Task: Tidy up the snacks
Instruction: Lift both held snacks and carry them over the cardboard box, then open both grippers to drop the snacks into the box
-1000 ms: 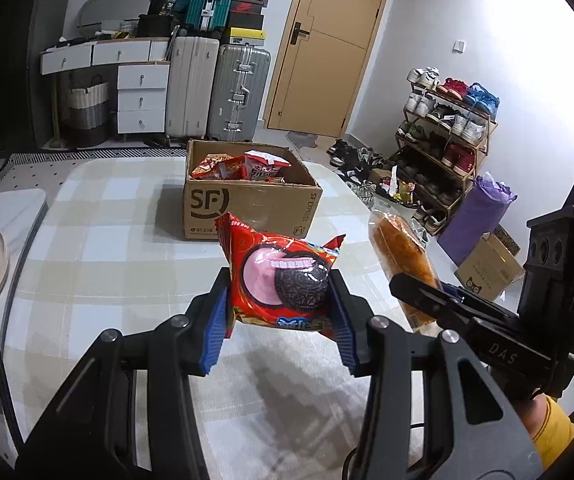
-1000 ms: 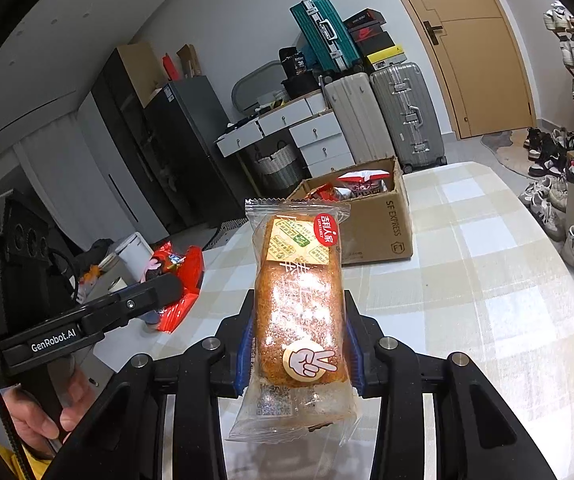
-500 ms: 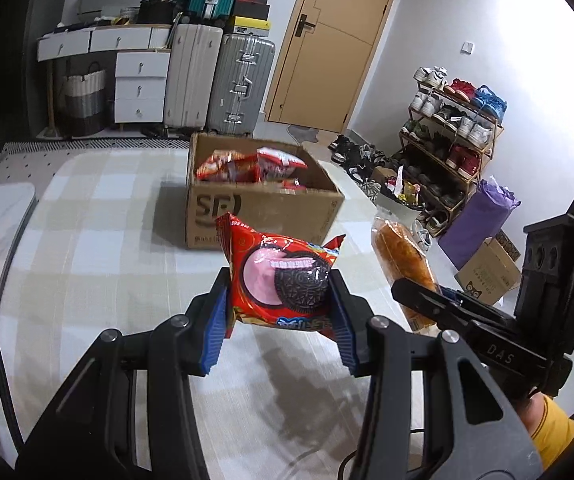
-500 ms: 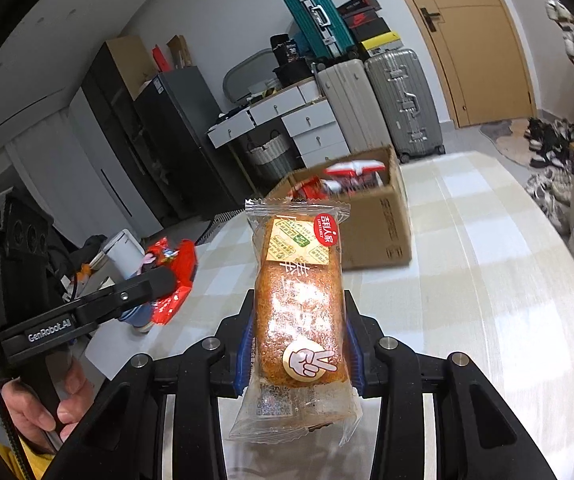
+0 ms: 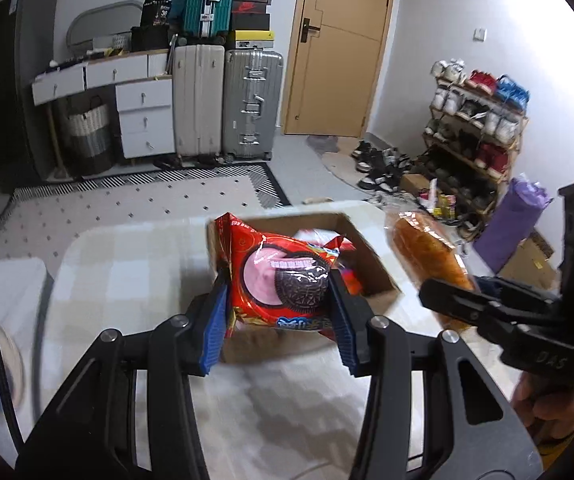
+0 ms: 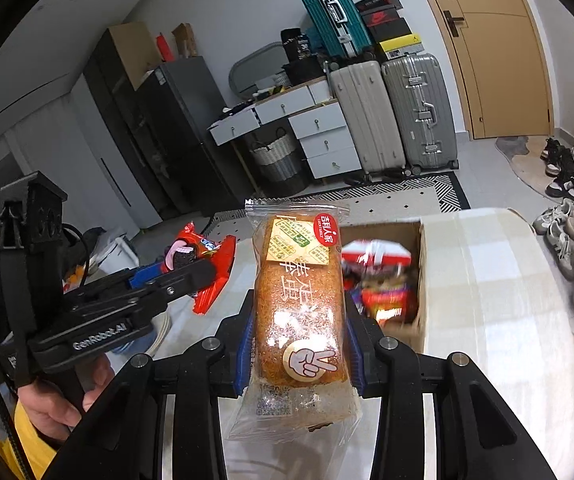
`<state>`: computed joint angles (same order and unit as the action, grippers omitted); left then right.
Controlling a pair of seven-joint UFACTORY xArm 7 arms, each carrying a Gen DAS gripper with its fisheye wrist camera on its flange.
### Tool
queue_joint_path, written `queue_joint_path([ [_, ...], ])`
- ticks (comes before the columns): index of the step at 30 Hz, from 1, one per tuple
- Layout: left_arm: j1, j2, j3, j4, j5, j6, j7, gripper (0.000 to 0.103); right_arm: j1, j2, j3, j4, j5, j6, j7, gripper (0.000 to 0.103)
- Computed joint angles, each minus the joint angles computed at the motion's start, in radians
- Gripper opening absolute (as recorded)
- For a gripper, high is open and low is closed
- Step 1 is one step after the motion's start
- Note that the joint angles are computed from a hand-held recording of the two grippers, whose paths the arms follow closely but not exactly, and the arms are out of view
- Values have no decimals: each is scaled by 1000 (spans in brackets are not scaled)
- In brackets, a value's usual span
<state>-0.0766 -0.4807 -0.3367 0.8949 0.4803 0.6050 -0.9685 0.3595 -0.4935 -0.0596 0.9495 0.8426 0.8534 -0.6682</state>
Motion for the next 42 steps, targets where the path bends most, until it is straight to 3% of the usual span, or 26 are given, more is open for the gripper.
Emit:
queue_joint_path([
  [5,20,196,63,173,21,-10,79,43,-3,139,24,136,-12,-23,-3,38],
  [11,-53,427,199,376,-80,-37,219,43,-40,290,76,259,-56,-38,19,38],
  [13,-52,492,204,445,-7,-4,200,43,-51,321,91,278,-61,-42,18,38],
  [17,-87,581,249,517,-31,-12,243,43,-69,368,117,299,-68,-53,16,38],
  [27,-135,683,305,566,-81,-56,270,43,-95,411,145,286,-58,-70,-2,38],
  [42,-159,705,325,496,-129,-124,237,43,-109,472,172,305,-84,-115,32,38],
])
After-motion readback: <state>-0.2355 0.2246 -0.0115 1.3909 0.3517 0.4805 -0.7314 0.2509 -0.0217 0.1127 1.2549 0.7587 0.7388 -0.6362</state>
